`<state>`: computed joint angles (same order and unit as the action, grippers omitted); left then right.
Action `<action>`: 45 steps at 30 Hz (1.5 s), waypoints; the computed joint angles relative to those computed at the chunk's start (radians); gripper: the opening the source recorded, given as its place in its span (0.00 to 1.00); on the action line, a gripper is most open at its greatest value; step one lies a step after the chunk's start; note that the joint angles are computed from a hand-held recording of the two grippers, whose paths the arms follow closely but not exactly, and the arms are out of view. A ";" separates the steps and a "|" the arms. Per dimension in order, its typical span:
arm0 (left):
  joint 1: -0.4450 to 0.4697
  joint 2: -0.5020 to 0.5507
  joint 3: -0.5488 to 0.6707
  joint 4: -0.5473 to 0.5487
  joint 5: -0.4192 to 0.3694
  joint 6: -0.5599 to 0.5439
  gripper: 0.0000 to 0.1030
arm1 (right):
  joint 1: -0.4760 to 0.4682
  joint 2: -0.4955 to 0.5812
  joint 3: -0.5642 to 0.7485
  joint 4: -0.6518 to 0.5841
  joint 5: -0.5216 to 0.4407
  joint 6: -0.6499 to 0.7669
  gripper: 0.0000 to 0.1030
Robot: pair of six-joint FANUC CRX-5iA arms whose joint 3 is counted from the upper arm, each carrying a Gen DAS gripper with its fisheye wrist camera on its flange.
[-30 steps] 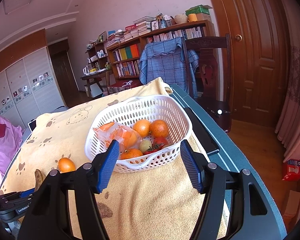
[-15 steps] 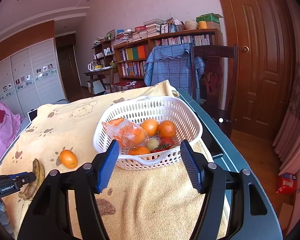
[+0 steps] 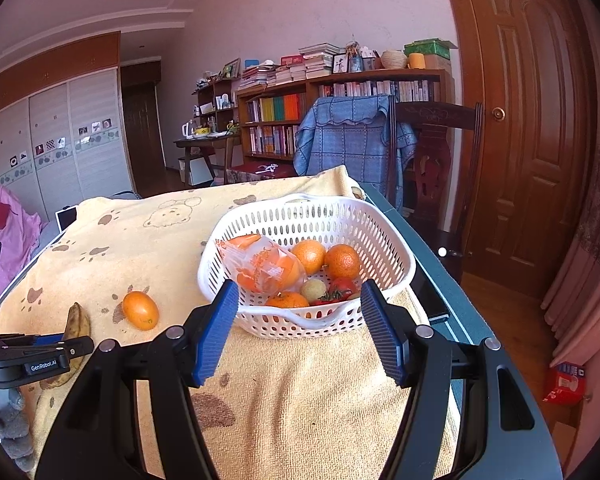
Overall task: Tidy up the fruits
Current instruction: 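Grasp the mandarin with the right gripper while the left gripper lifts the banana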
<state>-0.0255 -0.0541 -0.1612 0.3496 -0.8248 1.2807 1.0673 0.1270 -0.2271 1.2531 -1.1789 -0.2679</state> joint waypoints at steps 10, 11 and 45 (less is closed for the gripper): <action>0.061 -0.120 -0.182 0.323 0.144 -0.220 0.31 | 0.036 0.093 0.071 0.056 -0.029 0.208 0.63; 0.063 -0.131 -0.193 0.336 0.155 -0.230 0.31 | 0.038 0.096 0.081 0.048 -0.012 0.234 0.63; 0.101 -0.185 -0.258 0.423 0.181 -0.253 0.31 | -0.091 0.433 0.721 -0.635 0.108 0.804 0.39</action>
<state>0.0758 -0.2390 -0.4188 0.7730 -0.6436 1.0274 0.9767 0.5598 0.4938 0.6181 -1.0710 0.5361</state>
